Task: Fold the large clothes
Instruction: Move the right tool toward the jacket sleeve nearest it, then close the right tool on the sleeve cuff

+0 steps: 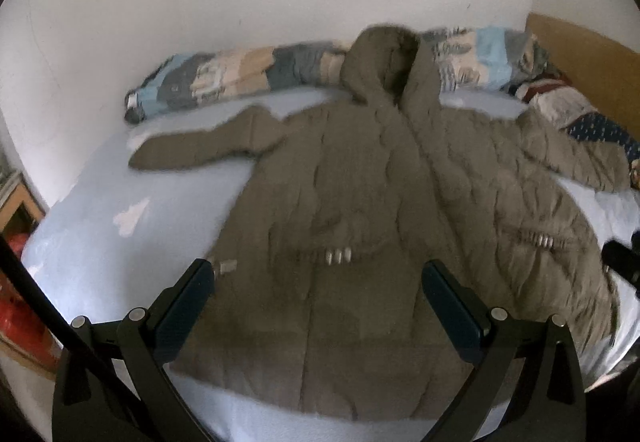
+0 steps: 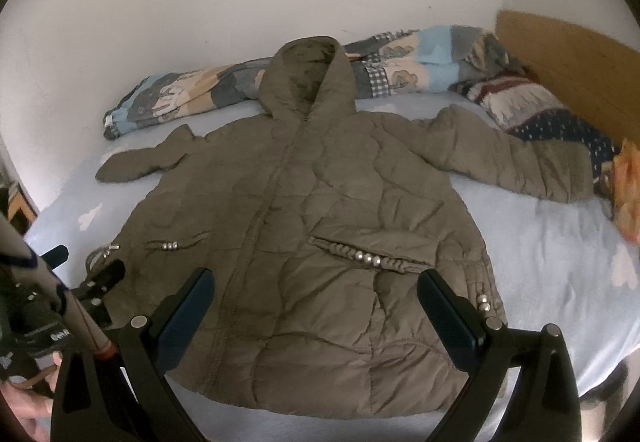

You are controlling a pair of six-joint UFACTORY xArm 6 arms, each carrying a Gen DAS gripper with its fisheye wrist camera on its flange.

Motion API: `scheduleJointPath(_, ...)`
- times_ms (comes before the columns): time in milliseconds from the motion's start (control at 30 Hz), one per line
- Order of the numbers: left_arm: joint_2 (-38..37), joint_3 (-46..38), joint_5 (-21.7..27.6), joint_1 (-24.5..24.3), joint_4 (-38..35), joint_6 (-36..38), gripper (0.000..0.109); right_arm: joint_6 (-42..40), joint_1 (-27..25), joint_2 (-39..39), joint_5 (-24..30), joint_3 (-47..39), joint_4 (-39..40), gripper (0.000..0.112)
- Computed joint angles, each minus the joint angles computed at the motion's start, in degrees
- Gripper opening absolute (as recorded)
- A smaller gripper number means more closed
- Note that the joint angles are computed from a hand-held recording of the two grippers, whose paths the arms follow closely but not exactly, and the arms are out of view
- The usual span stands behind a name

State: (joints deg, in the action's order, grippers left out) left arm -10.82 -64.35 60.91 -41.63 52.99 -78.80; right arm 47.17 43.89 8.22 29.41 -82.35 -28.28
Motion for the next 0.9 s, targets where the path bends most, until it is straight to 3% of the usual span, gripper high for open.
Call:
scheduleJointPath(233,12.3,-13.7,-7.3,8.4,-1.4,13.8,0.103,-0.6,-6.3,-0.3,1.9,-1.7,5.7,0.103)
scheduleJointPath(333,17.9,-17.0,-11.8,12.1,-7.5,18.7,0.103,-0.3,-11.0,0.7,3.2,-4.1,8.7,0.103)
scheduleJointPath(467,20.5,-18.0,-13.7,14.6,-17.2,24.3,0.103,0.4,-18.2,3.6,3.5,-7.3,14.1,0.103)
scheduleJointPath(533,20.5,-17.7,-14.5,15.1,-18.0,24.9,0.103,1.8,-22.2,4.7,3.3,-7.6,17.0,0.103)
scheduleJointPath(700,20.3,-17.2,-14.9,15.9,-17.6,25.4,0.103,3.4,-32.8,8.2,-3.6,-7.2,26.3,0.098)
scheduleJointPath(900,21.3,-17.5,-17.5,16.9,-18.3,25.0,0.103,2.9,-40.5,17.4,-6.2,-13.3,34.4,0.081)
